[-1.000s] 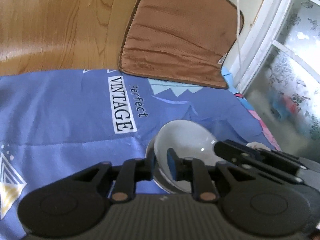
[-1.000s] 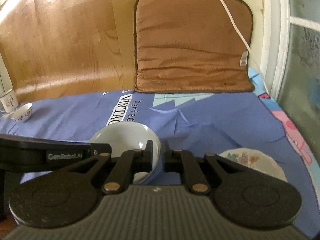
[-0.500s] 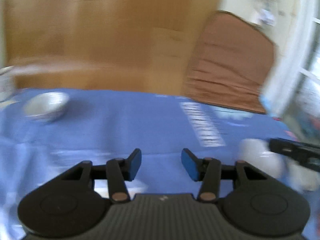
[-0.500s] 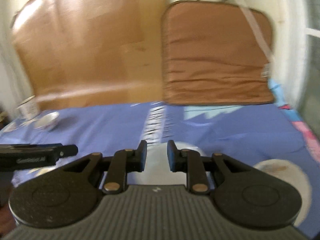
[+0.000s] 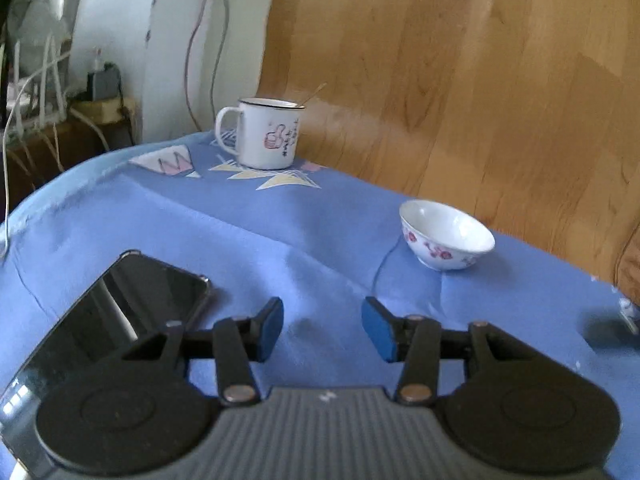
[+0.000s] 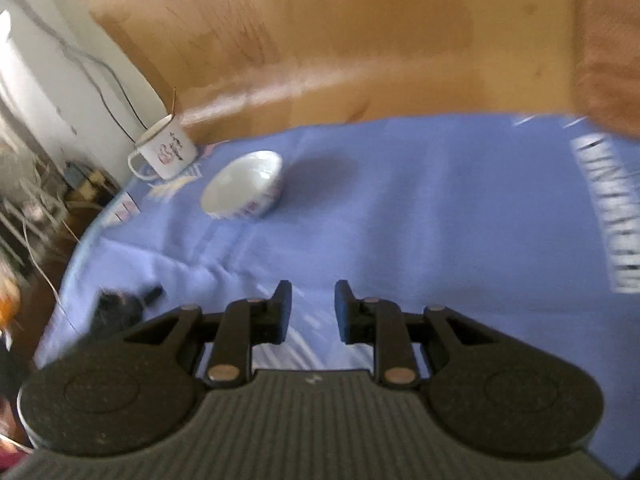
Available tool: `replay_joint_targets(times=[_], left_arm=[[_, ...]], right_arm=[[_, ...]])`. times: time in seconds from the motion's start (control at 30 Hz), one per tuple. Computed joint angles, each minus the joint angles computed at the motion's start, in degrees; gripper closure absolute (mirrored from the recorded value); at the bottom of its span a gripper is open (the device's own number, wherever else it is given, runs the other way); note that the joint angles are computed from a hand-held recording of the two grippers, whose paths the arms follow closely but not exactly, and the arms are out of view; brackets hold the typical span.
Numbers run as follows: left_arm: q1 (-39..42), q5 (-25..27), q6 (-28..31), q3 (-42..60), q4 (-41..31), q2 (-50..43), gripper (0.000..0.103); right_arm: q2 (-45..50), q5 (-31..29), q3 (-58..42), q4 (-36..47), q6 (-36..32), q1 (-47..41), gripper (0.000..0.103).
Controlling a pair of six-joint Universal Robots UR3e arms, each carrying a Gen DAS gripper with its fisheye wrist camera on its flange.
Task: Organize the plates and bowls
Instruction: 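Grasp a white bowl rim with the right gripper while the left gripper grasps another bowl, then carry both held bowls to the window and lower them onto the placed bowls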
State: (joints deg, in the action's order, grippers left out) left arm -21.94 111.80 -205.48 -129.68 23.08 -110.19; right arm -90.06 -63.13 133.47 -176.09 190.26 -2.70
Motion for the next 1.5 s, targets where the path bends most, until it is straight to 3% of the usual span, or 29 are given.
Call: replay_joint_targets(times=[0.17, 0.33, 0.4, 0.43, 0.67, 0.83, 0.97, 1.1, 1.23, 1.37, 1.5], left_arm=[[-3.2, 4.2, 1.9, 0.9, 5.2, -3.4, 0.06], [-2.2, 3.1, 1.2, -0.4, 7.2, -3.0, 0.06], [-2.0, 2.8, 0.7, -0.9, 7.8, -3.0, 0.06], [-1.8, 2.6, 0.6, -1.0, 8.0, -3.0, 0.06], [0.4, 0.4, -1.2, -2.7, 9.1, -2.2, 0.06], [5.0, -6.1, -3.1, -7.8, 15.0, -0.9, 0.06], [7.6, -12.0, -3.2, -10.4, 9.3, 4.1, 0.062], [7.8, -21.0, -3.1, -18.3, 9.8, 13.9, 0.062], [-1.5, -15.3, -1.6, -14.5, 0.0, 19.4, 0.062], [-6.0, -11.9, -3.2, -8.1, -10.7, 17.9, 0.066], [-5.8, -14.0, -5.0, -6.5, -14.3, 16.6, 0.066]], right_arm=[[17.3, -8.0, -20.1, -0.9, 12.7, 9.3, 0.067], [27.4, -11.5, -34.4, 4.2, 17.2, 12.3, 0.068], [30.0, -13.1, -38.8, 8.0, 16.5, 13.2, 0.091], [30.4, -13.8, -39.4, 9.0, 16.2, 13.6, 0.091], [23.3, -9.6, -31.1, 8.5, 11.7, 11.5, 0.096], [10.2, -5.9, -17.2, 12.1, 5.9, 7.6, 0.096], [-1.3, 1.4, -6.3, 19.0, 0.7, 1.5, 0.095], [-15.9, 7.5, 2.6, 31.3, -7.7, -5.0, 0.094], [-23.3, 10.2, 5.8, 37.8, -10.9, -7.2, 0.091], [-26.1, 7.4, 9.6, 30.1, -9.2, -5.0, 0.088], [-28.9, 6.3, 14.1, 23.4, -9.7, -5.6, 0.087]])
